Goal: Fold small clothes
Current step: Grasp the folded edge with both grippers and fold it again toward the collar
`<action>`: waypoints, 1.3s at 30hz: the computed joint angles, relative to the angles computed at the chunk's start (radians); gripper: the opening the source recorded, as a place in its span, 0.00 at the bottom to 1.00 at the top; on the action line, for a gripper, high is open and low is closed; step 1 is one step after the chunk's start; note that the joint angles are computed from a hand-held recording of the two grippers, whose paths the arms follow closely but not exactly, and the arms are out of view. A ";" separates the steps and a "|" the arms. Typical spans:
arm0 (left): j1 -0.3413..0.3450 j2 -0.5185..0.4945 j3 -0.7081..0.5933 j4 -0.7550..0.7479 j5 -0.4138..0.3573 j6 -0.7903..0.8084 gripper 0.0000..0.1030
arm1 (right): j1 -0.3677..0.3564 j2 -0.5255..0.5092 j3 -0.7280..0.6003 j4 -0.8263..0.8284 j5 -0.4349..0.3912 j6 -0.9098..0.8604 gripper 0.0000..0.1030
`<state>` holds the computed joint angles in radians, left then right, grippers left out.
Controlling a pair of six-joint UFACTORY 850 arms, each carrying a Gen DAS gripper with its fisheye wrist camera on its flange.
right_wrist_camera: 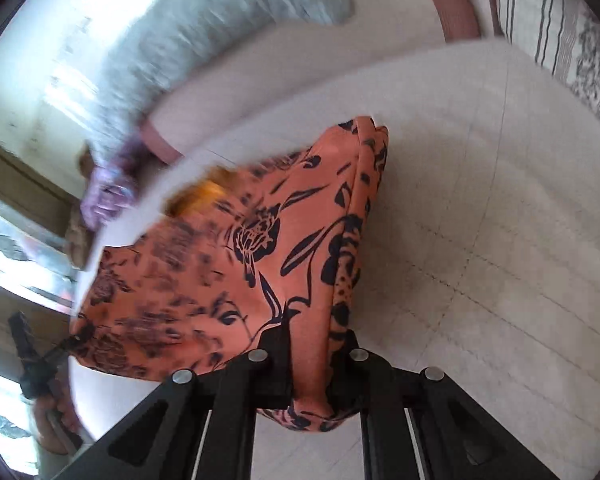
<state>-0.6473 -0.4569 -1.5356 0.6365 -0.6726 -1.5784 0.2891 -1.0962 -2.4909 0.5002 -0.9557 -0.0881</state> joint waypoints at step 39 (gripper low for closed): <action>0.026 -0.078 0.042 0.076 -0.034 -0.005 0.02 | 0.047 0.146 0.358 -0.375 0.283 0.074 0.06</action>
<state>-0.6213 -0.5346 -1.4938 0.7126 -0.7063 -1.5837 0.3359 -0.9507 -2.1333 0.1248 -0.6727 -0.0145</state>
